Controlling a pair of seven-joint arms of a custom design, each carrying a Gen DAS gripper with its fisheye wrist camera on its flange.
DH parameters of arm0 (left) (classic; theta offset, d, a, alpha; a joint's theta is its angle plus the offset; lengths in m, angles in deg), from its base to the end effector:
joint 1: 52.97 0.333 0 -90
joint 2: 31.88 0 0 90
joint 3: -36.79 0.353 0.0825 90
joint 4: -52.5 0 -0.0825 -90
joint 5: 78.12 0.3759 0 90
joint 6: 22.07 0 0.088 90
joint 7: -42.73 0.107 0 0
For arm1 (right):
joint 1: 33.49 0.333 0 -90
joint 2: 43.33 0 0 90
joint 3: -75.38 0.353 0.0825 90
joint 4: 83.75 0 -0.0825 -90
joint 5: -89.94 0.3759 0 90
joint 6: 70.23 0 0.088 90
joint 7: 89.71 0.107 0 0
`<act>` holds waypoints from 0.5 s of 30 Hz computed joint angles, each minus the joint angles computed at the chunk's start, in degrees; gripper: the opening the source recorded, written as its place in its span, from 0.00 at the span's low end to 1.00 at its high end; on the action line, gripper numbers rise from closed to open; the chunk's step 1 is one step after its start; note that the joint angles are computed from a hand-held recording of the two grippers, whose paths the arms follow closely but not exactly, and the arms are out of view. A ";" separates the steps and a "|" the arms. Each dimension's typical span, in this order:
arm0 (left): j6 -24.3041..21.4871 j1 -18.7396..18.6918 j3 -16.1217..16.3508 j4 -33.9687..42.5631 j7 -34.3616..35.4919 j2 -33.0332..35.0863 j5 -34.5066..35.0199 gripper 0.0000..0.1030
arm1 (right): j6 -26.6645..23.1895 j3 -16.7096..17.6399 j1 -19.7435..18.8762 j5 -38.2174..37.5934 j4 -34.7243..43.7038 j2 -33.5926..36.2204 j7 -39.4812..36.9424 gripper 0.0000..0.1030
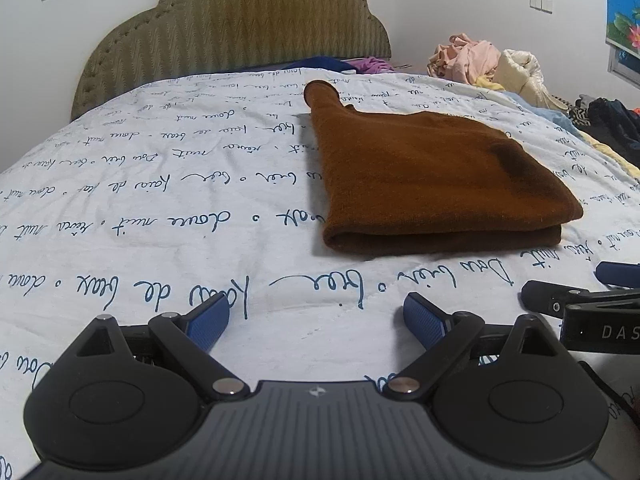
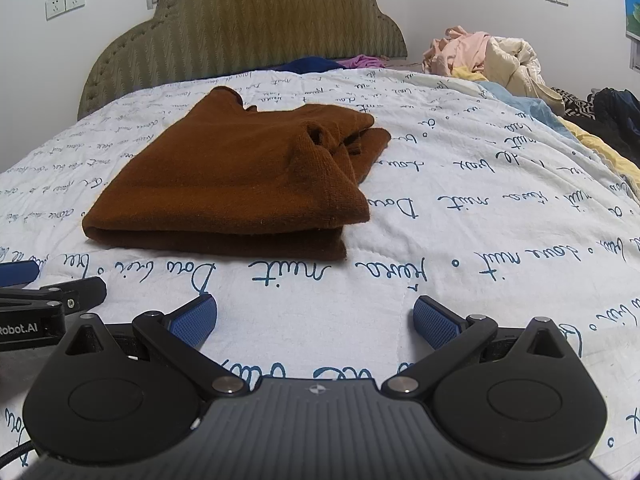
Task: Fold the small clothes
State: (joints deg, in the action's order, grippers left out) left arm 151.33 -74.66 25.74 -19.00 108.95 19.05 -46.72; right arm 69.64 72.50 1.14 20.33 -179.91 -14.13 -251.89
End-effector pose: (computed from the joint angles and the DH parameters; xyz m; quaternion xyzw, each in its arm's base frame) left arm 0.7025 -0.4245 0.3642 -0.4469 0.7781 -0.3854 0.2150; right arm 0.6027 0.3775 0.3704 -0.4853 0.7548 -0.3481 0.2715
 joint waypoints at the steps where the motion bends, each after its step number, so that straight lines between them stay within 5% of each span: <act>1: 0.00 0.00 0.00 0.00 0.01 0.00 -0.01 0.92 | -0.04 0.02 0.02 0.04 -0.10 -0.04 -0.05 1.00; 15: -0.55 -0.76 0.98 0.19 0.07 -0.13 0.52 0.92 | -1.99 -0.01 0.60 0.62 0.68 0.27 -1.71 1.00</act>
